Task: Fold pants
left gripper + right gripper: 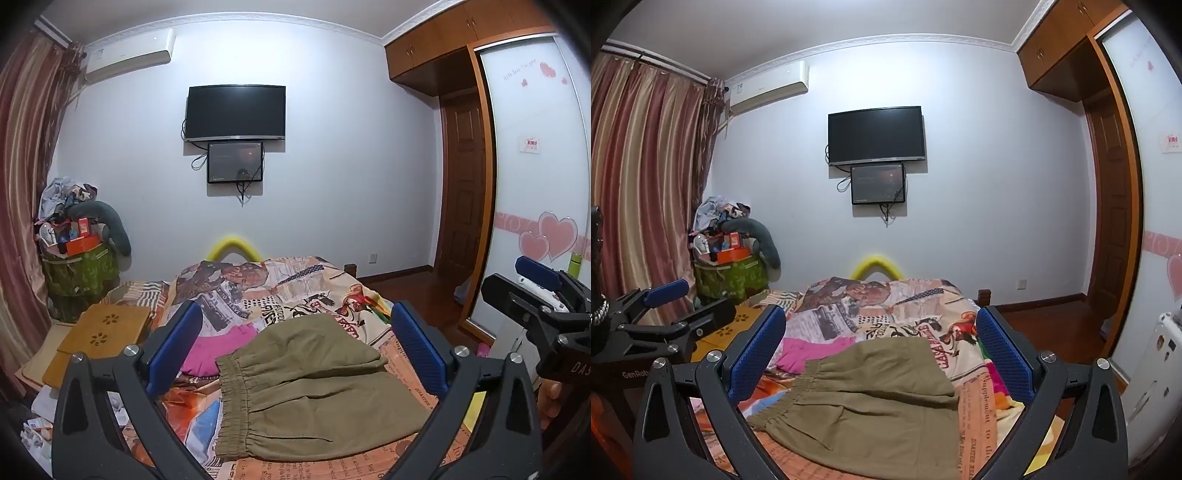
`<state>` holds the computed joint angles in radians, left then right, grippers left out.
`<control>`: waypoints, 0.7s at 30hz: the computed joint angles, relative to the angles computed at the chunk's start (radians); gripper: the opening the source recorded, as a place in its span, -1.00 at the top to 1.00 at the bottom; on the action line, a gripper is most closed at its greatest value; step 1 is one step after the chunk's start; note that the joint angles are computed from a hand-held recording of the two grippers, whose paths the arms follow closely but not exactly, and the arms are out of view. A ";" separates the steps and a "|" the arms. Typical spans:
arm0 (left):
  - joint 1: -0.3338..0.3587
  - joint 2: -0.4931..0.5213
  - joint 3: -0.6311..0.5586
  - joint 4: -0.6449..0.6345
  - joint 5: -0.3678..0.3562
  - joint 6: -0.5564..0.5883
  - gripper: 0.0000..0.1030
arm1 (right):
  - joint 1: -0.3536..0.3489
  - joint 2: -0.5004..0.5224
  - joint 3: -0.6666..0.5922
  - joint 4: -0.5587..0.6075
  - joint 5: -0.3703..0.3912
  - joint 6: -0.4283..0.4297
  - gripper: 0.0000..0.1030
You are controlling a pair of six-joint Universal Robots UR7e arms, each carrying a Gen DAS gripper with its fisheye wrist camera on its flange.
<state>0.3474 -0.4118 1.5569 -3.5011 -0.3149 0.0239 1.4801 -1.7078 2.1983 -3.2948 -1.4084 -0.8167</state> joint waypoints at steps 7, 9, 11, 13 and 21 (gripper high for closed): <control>0.011 -0.014 0.008 0.034 -0.008 -0.031 -1.00 | -0.004 0.002 -0.001 0.002 0.003 0.000 -0.99; 0.005 -0.010 0.012 0.003 -0.005 -0.003 -1.00 | -0.003 0.000 -0.002 0.006 0.003 0.000 -0.99; 0.006 -0.006 0.012 -0.002 -0.006 -0.001 -1.00 | -0.002 -0.001 -0.002 0.006 0.002 0.000 -0.99; 0.007 -0.007 0.017 -0.013 -0.009 0.004 -1.00 | -0.003 -0.001 -0.002 0.005 0.002 0.001 -0.99; 0.006 -0.009 0.017 -0.016 -0.009 0.006 -1.00 | 0.000 -0.004 0.000 0.006 -0.001 0.000 -0.99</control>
